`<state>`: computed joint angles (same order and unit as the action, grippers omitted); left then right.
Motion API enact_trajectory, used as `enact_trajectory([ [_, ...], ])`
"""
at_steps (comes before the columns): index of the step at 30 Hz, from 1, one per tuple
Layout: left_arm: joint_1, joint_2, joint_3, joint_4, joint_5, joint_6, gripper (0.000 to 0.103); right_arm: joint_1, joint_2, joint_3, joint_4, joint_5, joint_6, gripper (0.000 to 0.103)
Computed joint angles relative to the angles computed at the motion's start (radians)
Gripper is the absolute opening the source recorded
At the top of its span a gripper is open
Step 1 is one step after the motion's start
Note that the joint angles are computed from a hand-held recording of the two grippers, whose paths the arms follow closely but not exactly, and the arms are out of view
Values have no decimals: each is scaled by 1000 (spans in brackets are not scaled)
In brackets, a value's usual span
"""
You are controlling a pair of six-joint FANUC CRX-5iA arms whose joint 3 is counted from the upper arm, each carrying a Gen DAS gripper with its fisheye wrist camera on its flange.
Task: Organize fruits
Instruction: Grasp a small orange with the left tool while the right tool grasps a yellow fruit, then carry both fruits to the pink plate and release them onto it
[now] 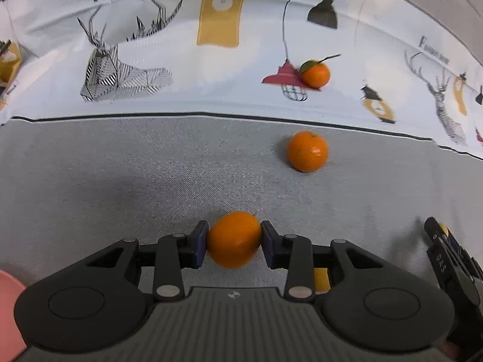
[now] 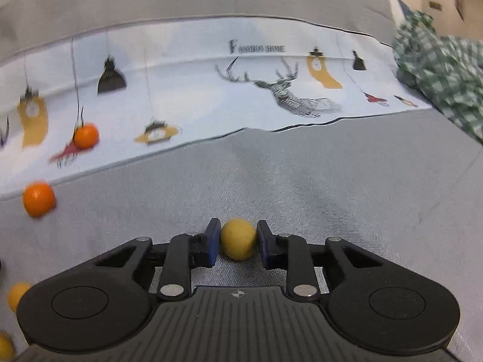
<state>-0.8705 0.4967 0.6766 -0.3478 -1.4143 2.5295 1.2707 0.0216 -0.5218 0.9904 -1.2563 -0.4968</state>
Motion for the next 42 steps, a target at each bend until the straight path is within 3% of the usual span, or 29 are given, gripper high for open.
enact_trajectory([
  [7, -88, -85, -1, -64, -73, 24, 41, 112, -85, 6, 12, -99, -7, 27],
  [13, -207, -210, -64, -104, -194, 104, 41, 348, -158, 37, 2, -198, 35, 27],
  [16, -286, -253, -72, -145, -284, 153, 41, 469, -171, 85, -35, -234, 41, 27],
  [23, -492, -316, -45, -258, -508, 288, 41, 662, -182, 199, -32, -199, 39, 27],
  [26, -596, -320, -14, -336, -605, 355, 41, 715, -158, 252, -8, -184, 49, 27],
  [32, -778, -292, 53, -484, -758, 423, 41, 783, -65, 378, 39, -206, 197, 27],
  [37, -872, -276, 86, -559, -823, 482, 41, 821, -23, 443, 45, -256, 246, 27],
  [42, -919, -267, 103, -592, -829, 499, 41, 847, 6, 485, 48, -301, 260, 27],
])
